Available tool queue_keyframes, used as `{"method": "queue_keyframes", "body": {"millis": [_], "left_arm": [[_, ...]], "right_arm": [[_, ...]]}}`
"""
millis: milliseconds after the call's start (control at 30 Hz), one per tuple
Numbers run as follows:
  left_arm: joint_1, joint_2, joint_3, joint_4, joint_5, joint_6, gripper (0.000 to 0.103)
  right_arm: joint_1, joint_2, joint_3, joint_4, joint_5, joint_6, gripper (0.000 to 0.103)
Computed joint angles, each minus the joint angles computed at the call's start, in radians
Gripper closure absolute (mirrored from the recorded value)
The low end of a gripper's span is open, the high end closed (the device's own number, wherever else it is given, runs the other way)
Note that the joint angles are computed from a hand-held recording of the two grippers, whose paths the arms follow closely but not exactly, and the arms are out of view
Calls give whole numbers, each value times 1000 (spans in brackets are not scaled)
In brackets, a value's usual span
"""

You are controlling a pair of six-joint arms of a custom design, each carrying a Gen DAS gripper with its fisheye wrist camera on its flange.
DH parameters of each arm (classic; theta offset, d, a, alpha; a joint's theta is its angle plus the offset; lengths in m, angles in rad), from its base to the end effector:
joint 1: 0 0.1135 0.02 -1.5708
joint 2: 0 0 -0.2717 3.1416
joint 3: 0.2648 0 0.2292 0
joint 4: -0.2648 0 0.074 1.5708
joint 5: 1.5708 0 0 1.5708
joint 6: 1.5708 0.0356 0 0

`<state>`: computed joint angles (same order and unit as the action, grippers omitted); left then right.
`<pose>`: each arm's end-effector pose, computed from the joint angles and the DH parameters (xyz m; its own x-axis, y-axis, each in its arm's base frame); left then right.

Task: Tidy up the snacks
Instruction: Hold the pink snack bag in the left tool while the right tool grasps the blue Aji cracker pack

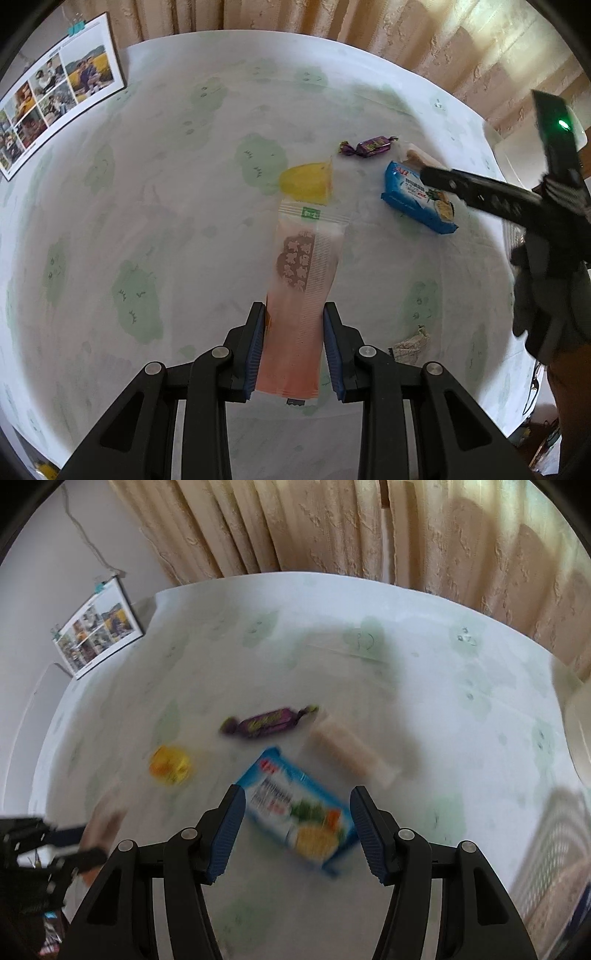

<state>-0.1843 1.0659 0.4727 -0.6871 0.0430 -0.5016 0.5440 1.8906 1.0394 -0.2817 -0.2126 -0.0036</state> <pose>0.1343 -0.0266 0.1724 -0.9197 -0.3172 -0.2313 -0.2817 0.9436 -0.1738 0.2891 0.1837 0.1461 -0.7728 -0.4716 -0.4247 -0.5852 0.7884 0.1896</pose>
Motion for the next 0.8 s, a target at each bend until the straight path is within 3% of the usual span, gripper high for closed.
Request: {"method": "queue_keyframes", "body": {"millis": [133, 400, 700, 767, 800], "left_arm": [[52, -5, -10, -6, 18, 34, 76], [95, 10, -11, 7, 37, 56, 76], [84, -11, -3, -20, 28, 50, 76], [83, -18, -3, -29, 26, 43, 76], [80, -23, -5, -32, 25, 38, 76]], "right_arm": [[-22, 98, 87, -44, -78, 10, 43], [25, 61, -6, -60, -128, -20, 42], [180, 43, -48, 16, 148, 23, 42], [201, 47, -39, 10, 185, 28, 45], [206, 46, -40, 10, 205, 26, 53]]}}
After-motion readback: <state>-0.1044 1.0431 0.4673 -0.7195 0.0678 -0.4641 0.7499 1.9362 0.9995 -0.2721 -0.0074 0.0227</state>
